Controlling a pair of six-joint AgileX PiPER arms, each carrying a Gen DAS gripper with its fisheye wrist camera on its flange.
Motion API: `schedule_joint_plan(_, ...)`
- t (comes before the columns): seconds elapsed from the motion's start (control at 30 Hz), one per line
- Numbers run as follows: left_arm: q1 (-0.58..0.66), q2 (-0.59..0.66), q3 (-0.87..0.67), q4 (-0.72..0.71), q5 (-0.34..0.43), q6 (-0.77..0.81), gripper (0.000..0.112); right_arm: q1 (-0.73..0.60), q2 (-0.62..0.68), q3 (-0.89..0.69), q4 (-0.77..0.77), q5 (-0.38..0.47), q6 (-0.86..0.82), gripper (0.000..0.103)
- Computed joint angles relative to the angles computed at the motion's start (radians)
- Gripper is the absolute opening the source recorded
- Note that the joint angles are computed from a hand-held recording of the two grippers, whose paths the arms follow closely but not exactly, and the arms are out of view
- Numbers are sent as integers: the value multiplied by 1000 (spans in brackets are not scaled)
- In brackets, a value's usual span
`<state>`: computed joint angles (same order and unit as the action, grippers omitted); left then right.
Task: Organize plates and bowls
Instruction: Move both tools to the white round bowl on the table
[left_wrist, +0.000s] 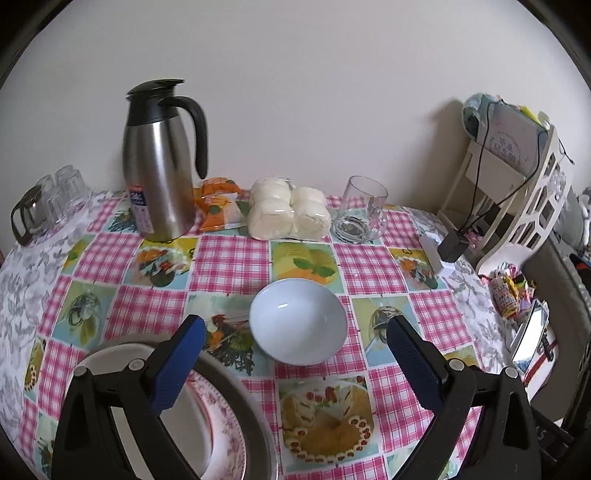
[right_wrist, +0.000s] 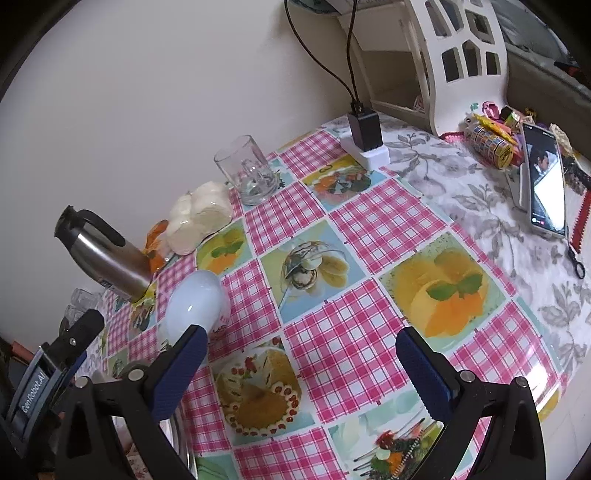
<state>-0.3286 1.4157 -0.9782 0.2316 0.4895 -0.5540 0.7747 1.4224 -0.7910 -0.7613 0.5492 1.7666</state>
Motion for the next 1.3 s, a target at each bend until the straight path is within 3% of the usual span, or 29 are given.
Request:
schedule_joint_plan(0.23,0,87,-48,-62,-9,63,98,-59,74,-10,4,-93,-31,103)
schedule_joint_plan(0.43,-17,167,-90,36,0,-31,98,-91,131,-26,-18,-137,-23,103)
schedule_joint_plan(0.67,3,240,-122,22,-1,-42,98,-101,216,-68,-39,-194,-27,99)
schedule_joint_plan(0.83,23,262,-130,2,-11,-34,98,-91,274,-120,-60,-214,-30,91)
schedule_joint_plan(1.3,50,319,-160,-13,-24,-26,95,-73,418,-263,-16,-217,-149,87)
